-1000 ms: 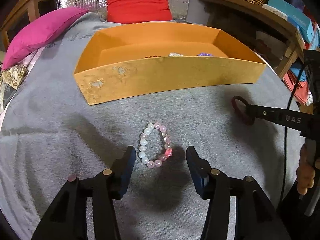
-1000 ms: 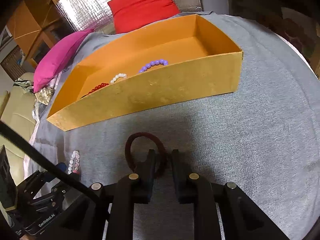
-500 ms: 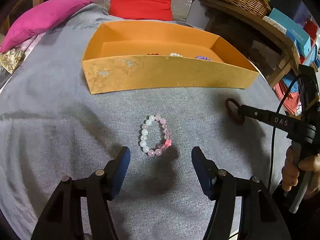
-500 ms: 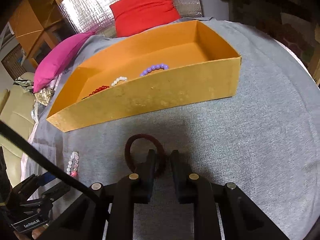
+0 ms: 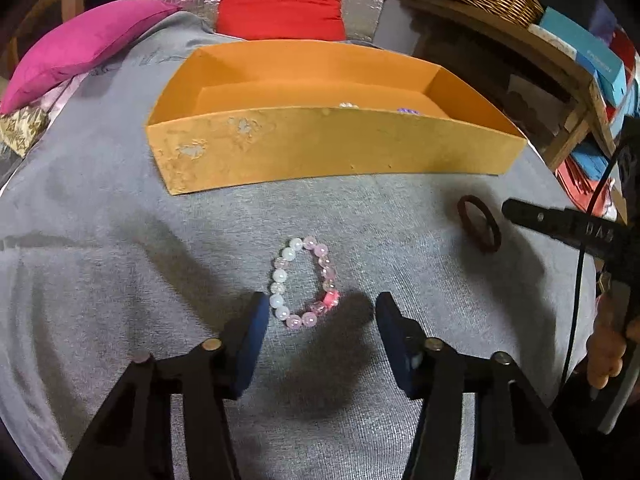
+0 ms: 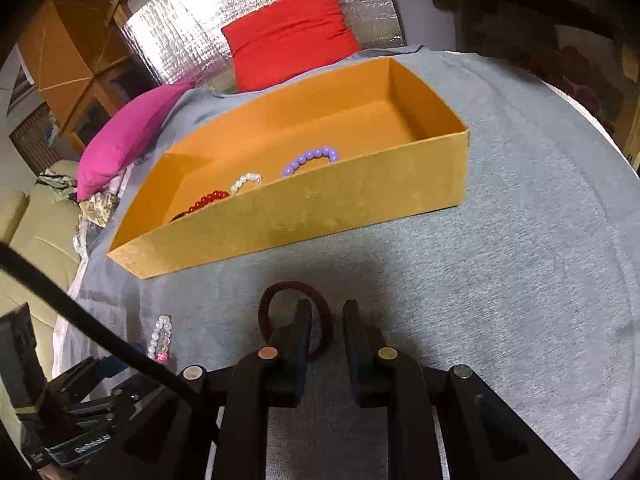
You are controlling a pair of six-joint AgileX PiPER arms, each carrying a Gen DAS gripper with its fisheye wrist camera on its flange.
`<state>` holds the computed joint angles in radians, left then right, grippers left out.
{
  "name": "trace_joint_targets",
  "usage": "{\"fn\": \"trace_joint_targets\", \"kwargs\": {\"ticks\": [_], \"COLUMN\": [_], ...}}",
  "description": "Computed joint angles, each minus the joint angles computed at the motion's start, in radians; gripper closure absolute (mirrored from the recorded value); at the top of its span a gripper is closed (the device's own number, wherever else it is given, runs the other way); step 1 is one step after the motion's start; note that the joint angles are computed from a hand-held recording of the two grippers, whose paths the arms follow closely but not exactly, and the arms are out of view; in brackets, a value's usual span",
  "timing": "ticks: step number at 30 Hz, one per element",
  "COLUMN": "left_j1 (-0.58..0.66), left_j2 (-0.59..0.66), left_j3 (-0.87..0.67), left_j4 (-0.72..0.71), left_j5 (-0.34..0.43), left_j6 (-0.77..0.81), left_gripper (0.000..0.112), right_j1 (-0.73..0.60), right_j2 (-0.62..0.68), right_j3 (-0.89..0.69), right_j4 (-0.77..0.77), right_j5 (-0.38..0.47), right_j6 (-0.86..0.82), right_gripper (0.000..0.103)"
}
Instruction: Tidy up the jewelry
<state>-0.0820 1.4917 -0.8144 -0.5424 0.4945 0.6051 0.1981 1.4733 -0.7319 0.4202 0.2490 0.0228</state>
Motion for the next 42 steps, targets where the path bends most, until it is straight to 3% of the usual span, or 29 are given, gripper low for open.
{"fn": "trace_joint_targets", "kwargs": {"ticks": [4,8,12,17,20,24,30,42], "left_j1": [0.001,0.0,-0.005,-0.023,-0.027,-0.034,-0.037,0.02], "left_j2": [0.008,0.018,0.013,0.011,0.008,0.004,-0.001,-0.01], "left_j3": [-0.004,-0.011,-0.001,0.001,0.003,0.007,0.007,0.009], "left_j4": [0.002,0.002,0.011,0.059,0.073,0.087,0.087,-0.006], "left_j5": [-0.001,-0.003,-0.014,-0.03,-0.035,-0.042,-0.044,-0.03], "left_j6": [0.004,0.006,0.01,-0.041,-0.054,-0.058,-0.06,0.037], "left_gripper": [0.057,0.057,0.057,0.071,0.083,0.092,0.103,0.104], "right_j1": [-0.024,-0.007,0.023,0.068,0.107,0.127,0.104,0.036], "right_j2": [-0.006,0.029,0.056,0.066,0.072,0.074,0.061,0.018], "right_j3": [0.0,-0.023,-0.034,-0.026,-0.031,-0.034,-0.023,0.0], "right_j4": [0.072,0.032,-0.055,-0.232,-0.424,-0.51,-0.346,-0.063], "right_j5": [0.021,0.05,0.051,0.008,0.0,-0.003,-0.021,-0.02], "right_j6": [-0.087,-0.064,0.024,0.187,0.363,0.444,0.286,0.023], "right_gripper": [0.084,0.084,0.076,0.077,0.088,0.092,0.092,0.092]}}
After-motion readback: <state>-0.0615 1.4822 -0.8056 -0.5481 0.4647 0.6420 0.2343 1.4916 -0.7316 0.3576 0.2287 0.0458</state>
